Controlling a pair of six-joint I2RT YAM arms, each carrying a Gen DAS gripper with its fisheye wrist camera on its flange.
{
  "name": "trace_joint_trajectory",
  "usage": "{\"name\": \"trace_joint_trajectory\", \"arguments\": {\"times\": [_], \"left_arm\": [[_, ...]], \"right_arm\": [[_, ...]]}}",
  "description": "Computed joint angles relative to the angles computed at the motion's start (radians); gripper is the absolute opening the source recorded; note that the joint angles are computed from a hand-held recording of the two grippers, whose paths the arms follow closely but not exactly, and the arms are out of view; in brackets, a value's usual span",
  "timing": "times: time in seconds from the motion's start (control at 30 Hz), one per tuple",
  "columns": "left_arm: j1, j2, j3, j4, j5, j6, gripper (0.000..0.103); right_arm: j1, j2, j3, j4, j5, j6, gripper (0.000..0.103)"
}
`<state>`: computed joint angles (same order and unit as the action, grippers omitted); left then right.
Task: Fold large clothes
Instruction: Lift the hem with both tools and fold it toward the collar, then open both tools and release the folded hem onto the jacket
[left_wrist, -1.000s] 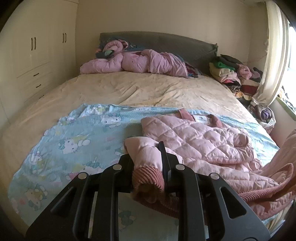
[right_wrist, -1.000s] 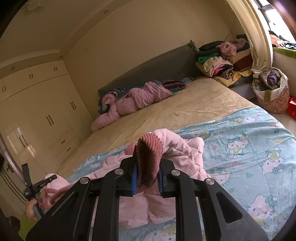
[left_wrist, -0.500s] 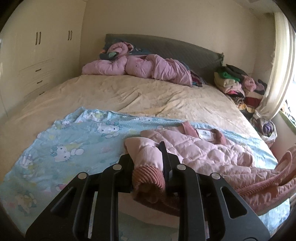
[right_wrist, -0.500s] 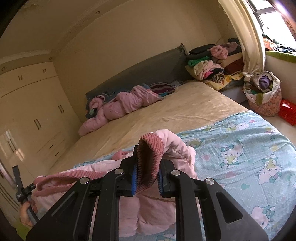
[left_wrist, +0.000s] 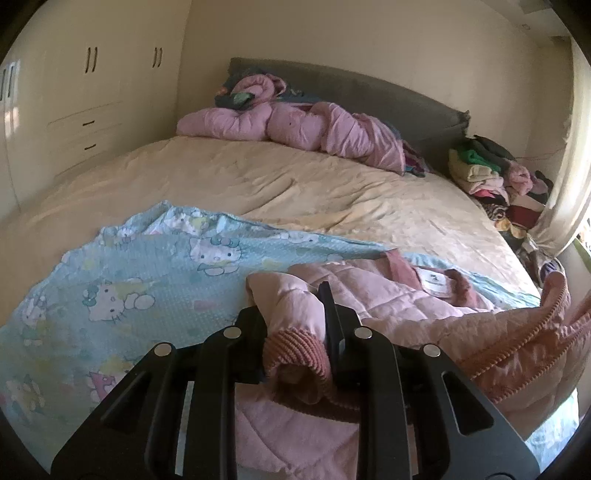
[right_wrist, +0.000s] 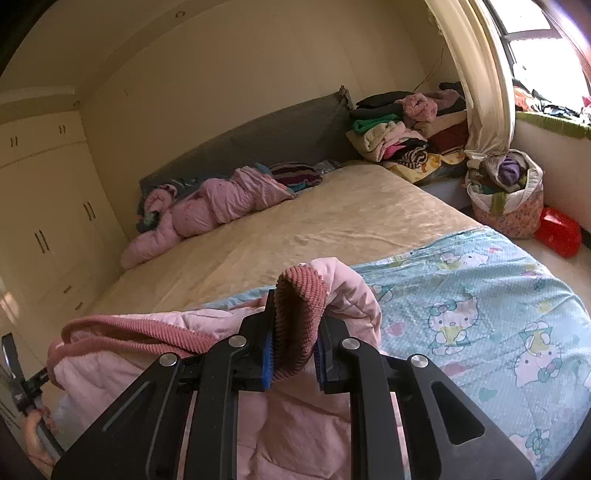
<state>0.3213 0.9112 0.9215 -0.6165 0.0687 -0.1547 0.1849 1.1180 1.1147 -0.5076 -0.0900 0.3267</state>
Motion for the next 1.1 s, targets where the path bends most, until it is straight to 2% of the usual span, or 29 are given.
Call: {"name": "trace_joint_trajectory", "arguments": {"times": [0.2, 0.43, 0.87, 0.9, 0.97, 1.03, 1.1], "left_arm": [[0.019, 0.086, 0.015, 0.043, 0.044, -0.014, 0.018], [0.003, 0.117, -0.020, 0.098, 0.034, 0.020, 0.019], [0.004, 0.174, -0.020, 0.126, 0.056, 0.025, 0.019], [0.004, 0.177, -0.021, 0.129, 0.056, 0.024, 0.019], [0.004, 0.184, -0.024, 0.136, 0.058, 0.022, 0.019], [0.000, 0.188, -0.027, 0.141, 0.056, 0.019, 0.019], [-0.005, 0.189, -0.028, 0.143, 0.048, 0.018, 0.019]], "right_arm": [[0.031, 0.088, 0.020, 0.038, 0.064, 0.011, 0.016], [0.051, 0.175, 0.027, 0.081, 0.111, 0.028, 0.016], [0.031, 0.253, 0.033, 0.145, 0.042, 0.139, 0.023], [0.024, 0.258, 0.036, 0.147, 0.026, 0.144, 0.025], [0.012, 0.266, 0.043, 0.147, -0.009, 0.147, 0.037], [0.008, 0.258, 0.036, 0.165, -0.037, 0.162, 0.072], [0.026, 0.238, 0.028, 0.180, 0.001, 0.162, 0.076]]}}
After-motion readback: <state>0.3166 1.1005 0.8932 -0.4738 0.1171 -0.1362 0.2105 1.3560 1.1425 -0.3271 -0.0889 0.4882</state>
